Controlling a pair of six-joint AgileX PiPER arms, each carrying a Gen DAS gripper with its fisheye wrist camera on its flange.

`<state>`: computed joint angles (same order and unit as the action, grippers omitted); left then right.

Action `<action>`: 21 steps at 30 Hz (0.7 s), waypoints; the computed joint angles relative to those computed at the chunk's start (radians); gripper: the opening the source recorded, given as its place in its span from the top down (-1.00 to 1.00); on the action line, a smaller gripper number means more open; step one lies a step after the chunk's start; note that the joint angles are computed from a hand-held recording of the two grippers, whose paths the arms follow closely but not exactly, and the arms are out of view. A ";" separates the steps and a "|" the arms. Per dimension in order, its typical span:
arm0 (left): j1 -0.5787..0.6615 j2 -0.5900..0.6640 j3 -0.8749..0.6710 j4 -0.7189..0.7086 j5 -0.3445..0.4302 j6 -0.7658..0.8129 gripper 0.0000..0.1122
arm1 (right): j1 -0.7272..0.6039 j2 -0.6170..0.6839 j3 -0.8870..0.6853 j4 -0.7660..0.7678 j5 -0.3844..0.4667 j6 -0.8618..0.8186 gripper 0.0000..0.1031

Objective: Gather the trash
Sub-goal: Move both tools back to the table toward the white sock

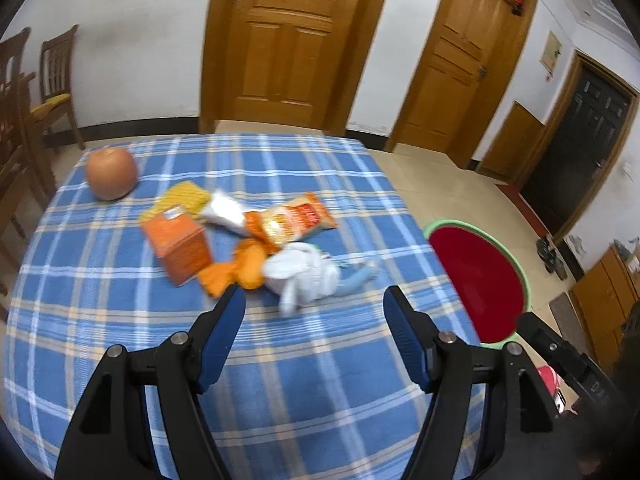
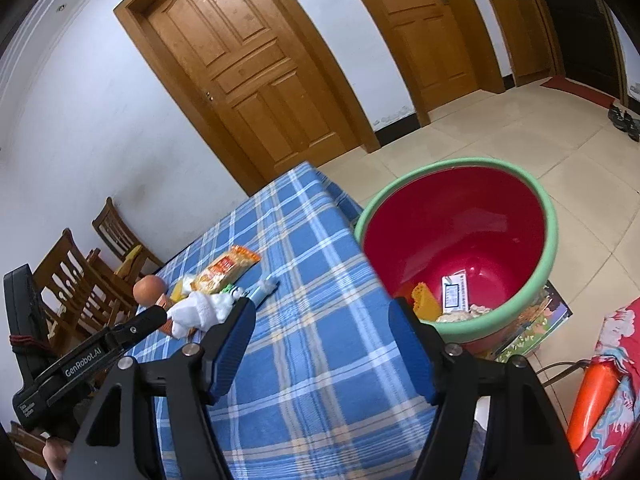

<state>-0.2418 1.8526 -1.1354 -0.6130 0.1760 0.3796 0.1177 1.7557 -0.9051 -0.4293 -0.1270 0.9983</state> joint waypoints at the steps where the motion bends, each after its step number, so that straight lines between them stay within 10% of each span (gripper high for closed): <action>1: 0.006 0.001 0.004 0.009 -0.003 -0.012 -0.27 | 0.005 0.004 -0.004 -0.012 0.002 0.012 -0.39; 13: 0.020 0.084 -0.033 -0.117 -0.004 0.101 -0.27 | 0.021 0.048 -0.037 -0.213 0.023 0.217 -0.40; 21: -0.021 0.178 -0.150 0.048 0.009 -0.020 -0.22 | 0.008 0.061 -0.040 -0.311 0.016 0.317 -0.40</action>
